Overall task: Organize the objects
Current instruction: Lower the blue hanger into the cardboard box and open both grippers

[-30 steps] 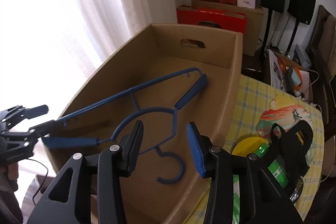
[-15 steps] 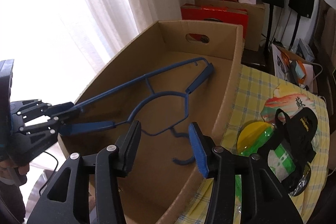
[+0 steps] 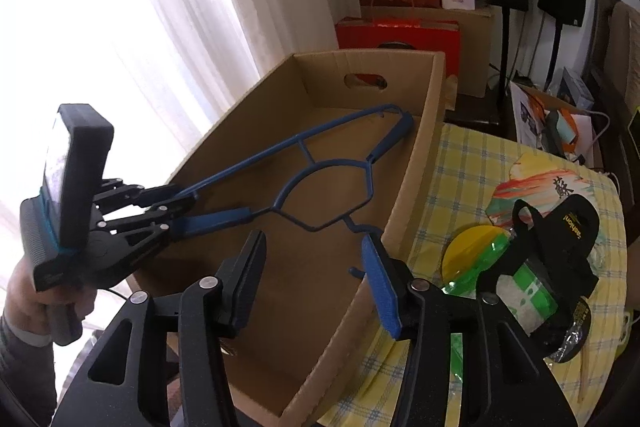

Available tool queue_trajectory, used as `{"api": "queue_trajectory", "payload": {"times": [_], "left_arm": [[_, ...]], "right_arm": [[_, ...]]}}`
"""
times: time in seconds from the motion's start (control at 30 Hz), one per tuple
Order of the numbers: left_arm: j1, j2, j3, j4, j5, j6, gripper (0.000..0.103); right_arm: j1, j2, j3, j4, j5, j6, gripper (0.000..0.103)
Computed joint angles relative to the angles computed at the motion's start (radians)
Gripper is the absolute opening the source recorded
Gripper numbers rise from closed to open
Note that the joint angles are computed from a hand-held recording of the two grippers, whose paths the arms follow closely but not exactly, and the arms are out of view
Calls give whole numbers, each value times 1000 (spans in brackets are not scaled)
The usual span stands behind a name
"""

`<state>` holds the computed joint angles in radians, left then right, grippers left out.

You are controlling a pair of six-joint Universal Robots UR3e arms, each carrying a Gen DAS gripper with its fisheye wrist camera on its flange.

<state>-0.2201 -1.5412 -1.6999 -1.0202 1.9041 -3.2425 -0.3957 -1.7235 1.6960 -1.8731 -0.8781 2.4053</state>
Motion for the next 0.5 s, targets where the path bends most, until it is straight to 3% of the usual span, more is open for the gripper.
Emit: {"api": "queue_trajectory", "payload": {"times": [0.1,0.27,0.33,0.5], "left_arm": [[12,7,5,-17,-14,27,17],[164,137,-31,-41,-252,18,37],[152,160,-34,-22,-213,-1,47],[104,187,-25,-28,-143,15,49]], "right_arm": [[-15,-20,-7,29,16,-18,54],[-36,-55,-10,70,39,-45,57],[-39,-68,-10,82,41,-55,57],[-50,-86,-7,103,51,-70,59]]}}
